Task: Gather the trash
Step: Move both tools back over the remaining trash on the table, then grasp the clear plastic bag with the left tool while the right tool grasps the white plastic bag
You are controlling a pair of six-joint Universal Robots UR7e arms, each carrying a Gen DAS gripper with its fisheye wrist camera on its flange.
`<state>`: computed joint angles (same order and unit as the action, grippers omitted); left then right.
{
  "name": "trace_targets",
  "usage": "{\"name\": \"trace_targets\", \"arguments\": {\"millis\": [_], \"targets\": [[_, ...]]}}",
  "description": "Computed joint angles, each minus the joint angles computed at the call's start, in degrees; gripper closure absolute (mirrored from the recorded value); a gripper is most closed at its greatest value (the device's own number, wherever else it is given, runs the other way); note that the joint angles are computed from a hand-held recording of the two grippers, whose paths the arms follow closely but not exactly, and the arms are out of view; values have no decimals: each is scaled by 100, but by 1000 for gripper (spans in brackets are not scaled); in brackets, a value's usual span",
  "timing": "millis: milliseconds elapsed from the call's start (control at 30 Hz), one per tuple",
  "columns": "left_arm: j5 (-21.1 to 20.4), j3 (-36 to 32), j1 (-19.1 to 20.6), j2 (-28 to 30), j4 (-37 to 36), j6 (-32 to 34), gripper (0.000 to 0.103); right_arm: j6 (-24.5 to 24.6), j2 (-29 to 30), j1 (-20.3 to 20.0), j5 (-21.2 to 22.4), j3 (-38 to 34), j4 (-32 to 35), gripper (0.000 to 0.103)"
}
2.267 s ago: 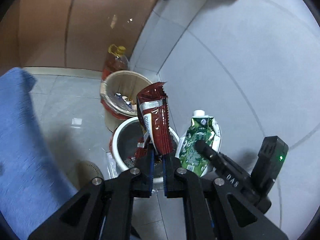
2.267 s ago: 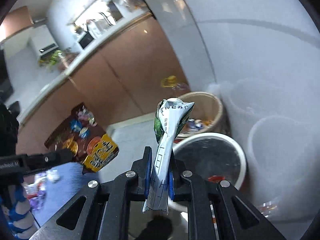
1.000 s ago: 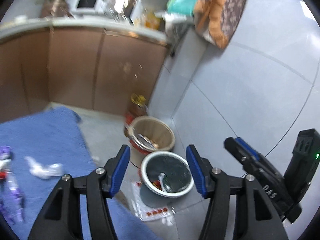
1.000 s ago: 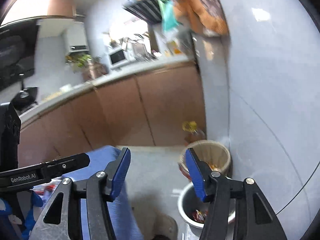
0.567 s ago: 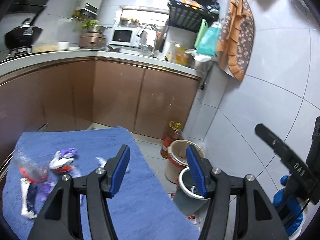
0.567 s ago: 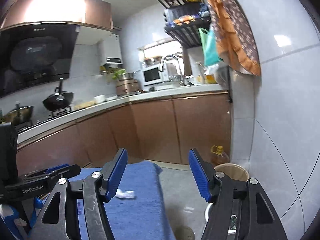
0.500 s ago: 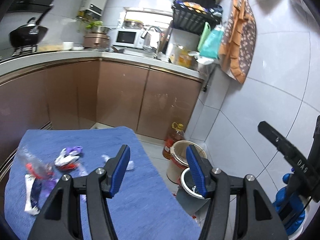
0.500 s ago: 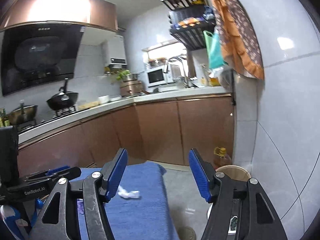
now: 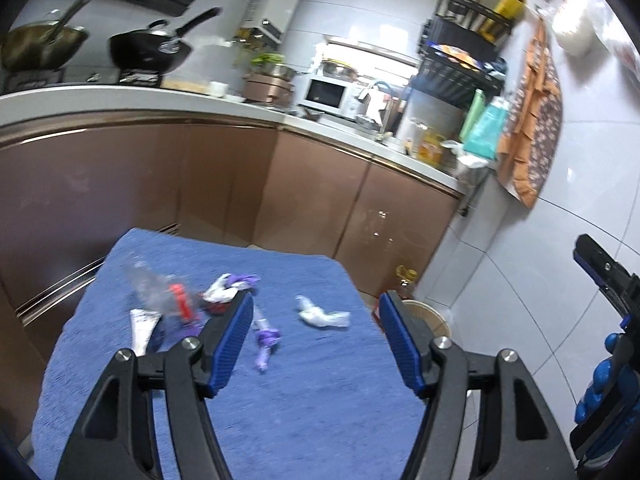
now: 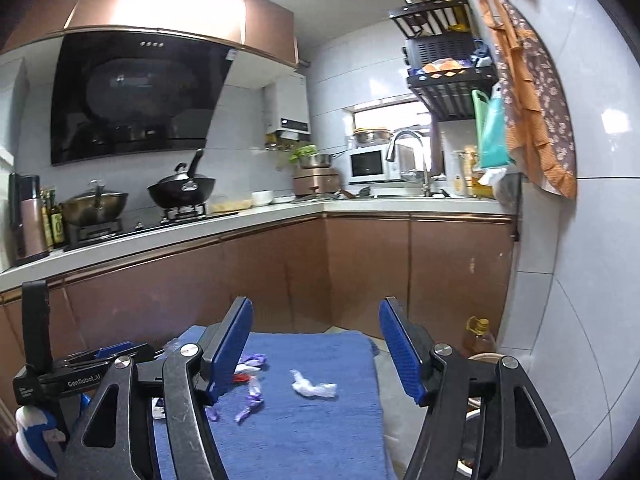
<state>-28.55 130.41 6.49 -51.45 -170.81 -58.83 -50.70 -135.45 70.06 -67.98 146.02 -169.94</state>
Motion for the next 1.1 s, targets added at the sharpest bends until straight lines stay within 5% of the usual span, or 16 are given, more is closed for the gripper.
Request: {"name": "trace_targets", "arguments": {"millis": [300, 433, 633, 800, 1100], "targets": [[298, 762, 230, -1140, 1572, -1439, 38, 23, 783, 546, -523, -63, -317, 38], [305, 938, 583, -1411, 1632, -1475, 38, 44, 1353, 584, -733, -153, -565, 37], [35, 1021, 1432, -1344, 179, -538, 33, 109, 2403, 727, -1174, -399, -965, 37], [-855, 766, 2465, -891, -1488, 663, 32, 63, 3357, 886, -1520, -750, -1138, 37], [-2044, -80, 3661, -256, -1670, 1754, 32, -137, 4887, 979, -2033, -1515, -1068, 36]]}}
